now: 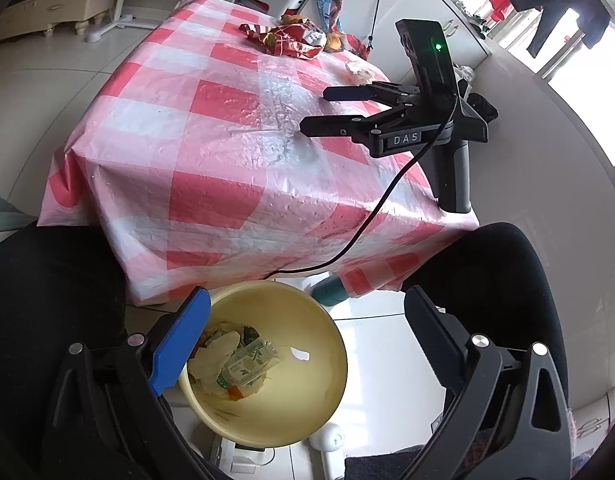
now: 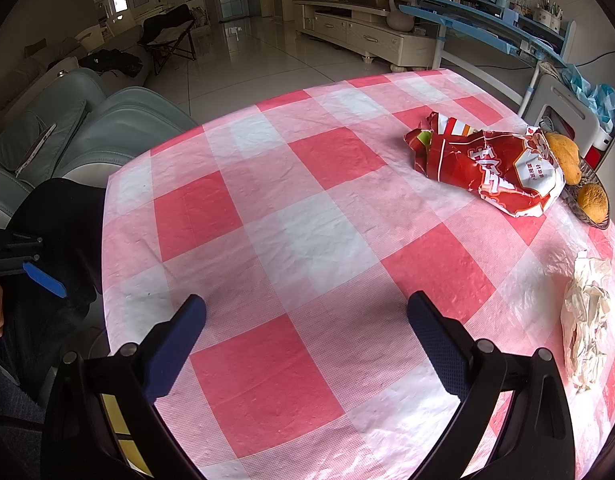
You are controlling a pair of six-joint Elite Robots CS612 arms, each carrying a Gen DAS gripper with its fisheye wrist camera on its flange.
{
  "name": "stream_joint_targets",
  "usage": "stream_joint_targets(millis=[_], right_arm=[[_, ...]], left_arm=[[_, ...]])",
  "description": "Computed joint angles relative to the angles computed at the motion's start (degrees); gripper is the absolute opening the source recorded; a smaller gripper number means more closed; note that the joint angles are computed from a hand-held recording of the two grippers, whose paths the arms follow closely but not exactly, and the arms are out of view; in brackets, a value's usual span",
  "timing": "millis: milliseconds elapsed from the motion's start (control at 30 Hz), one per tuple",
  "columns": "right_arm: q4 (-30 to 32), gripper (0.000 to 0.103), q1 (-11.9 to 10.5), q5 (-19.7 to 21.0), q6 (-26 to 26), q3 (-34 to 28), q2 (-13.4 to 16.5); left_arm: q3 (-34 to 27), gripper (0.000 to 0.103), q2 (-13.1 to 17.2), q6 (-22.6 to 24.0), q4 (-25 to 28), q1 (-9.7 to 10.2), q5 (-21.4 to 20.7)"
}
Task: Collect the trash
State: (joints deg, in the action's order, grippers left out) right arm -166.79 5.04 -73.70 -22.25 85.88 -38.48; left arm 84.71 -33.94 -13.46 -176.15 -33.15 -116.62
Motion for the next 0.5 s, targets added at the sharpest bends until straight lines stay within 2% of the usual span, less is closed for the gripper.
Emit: stream_joint_targets(millis=[500], right_arm=[[0.01, 0.096, 0.0, 0.0, -0.01, -0.02, 0.01]], left_arm=[[-0.4, 0.094, 0.34, -0.64, 0.19, 0.22, -1.36]])
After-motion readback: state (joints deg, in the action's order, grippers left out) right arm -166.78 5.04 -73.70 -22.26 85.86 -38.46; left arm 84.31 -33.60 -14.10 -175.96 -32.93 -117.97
